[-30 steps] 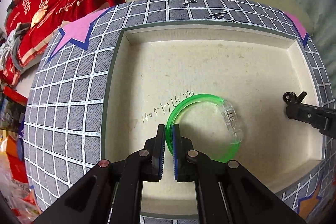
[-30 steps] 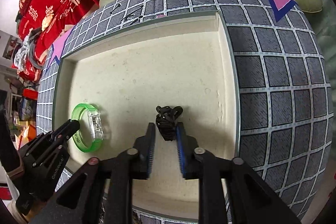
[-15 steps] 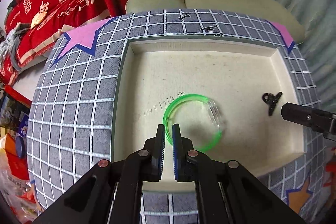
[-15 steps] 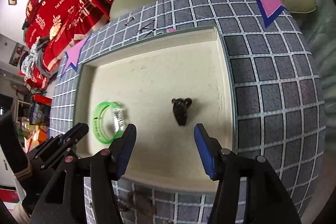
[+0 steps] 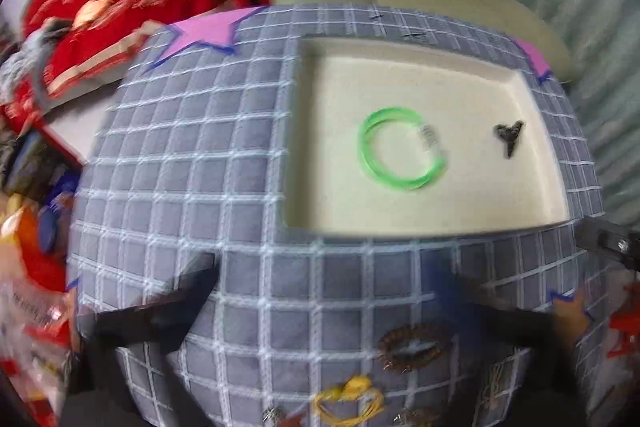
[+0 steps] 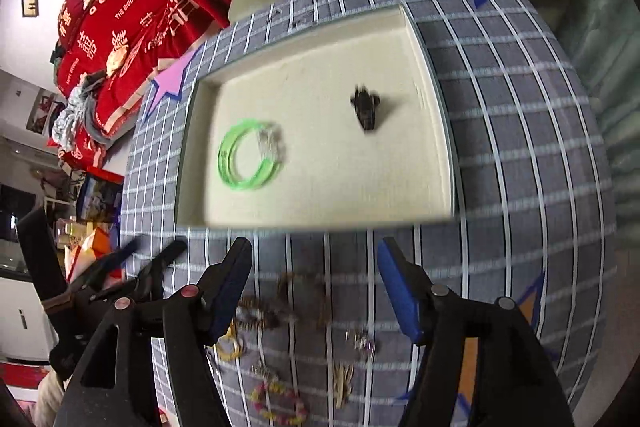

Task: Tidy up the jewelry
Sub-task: 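Open the right gripper over the tray while the left gripper releases the green bangle, then grasp the silver star barrette with the left gripper while the right gripper grasps the beige bunny-ear clip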

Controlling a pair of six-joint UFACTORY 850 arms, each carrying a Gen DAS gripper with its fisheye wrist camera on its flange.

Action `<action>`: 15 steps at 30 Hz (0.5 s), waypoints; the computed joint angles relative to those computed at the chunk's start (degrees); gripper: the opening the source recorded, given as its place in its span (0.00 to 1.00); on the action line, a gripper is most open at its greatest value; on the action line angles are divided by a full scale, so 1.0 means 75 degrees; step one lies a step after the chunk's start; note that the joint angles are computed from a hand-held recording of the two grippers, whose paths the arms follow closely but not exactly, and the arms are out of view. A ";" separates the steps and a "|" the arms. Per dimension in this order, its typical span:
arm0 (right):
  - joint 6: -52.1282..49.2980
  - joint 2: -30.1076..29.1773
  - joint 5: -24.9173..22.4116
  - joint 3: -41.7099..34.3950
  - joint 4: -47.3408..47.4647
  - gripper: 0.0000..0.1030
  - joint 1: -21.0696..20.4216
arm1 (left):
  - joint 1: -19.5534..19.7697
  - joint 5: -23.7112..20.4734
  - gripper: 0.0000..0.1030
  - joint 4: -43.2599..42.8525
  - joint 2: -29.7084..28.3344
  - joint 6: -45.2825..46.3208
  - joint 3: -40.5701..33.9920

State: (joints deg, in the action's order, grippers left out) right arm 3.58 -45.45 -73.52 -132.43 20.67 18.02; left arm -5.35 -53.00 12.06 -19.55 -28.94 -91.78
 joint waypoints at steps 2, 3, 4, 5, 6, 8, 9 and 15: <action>-0.0054 0.0401 0.0178 0.0665 -0.0014 0.69 0.0021 | 0.0041 -0.0012 1.00 -0.0048 0.0266 0.0081 0.0311; -0.0079 0.0597 0.0267 0.0977 -0.0020 0.79 0.0035 | 0.0062 0.0001 1.00 -0.0086 0.0428 0.0047 0.0513; -0.0100 0.0842 0.0411 0.1360 -0.0043 0.80 0.0058 | 0.0097 -0.0015 1.00 -0.0091 0.0564 0.0043 0.0661; -0.0109 0.1024 0.0488 0.1639 -0.0084 0.80 0.0082 | 0.0112 -0.0047 1.00 -0.0067 0.0671 0.0031 0.0782; -0.0117 0.1187 0.0549 0.1884 -0.0139 0.80 0.0107 | 0.0111 -0.0102 1.00 -0.0018 0.0794 -0.0015 0.0911; -0.0161 0.1502 0.0690 0.2388 -0.0180 0.80 0.0138 | 0.0127 -0.0183 1.00 0.0033 0.1119 -0.0194 0.1285; -0.0184 0.1634 0.0714 0.2604 -0.0172 0.80 0.0148 | 0.0157 -0.0182 1.00 -0.0020 0.1273 -0.0214 0.1467; -0.0125 0.2309 0.0844 0.3735 -0.0235 1.00 0.0190 | 0.0341 -0.0445 1.00 -0.0611 0.1944 0.0055 0.2442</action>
State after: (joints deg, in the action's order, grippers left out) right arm 2.64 -28.13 -67.18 -104.42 18.91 19.45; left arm -2.80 -56.34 7.48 -4.96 -28.53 -73.46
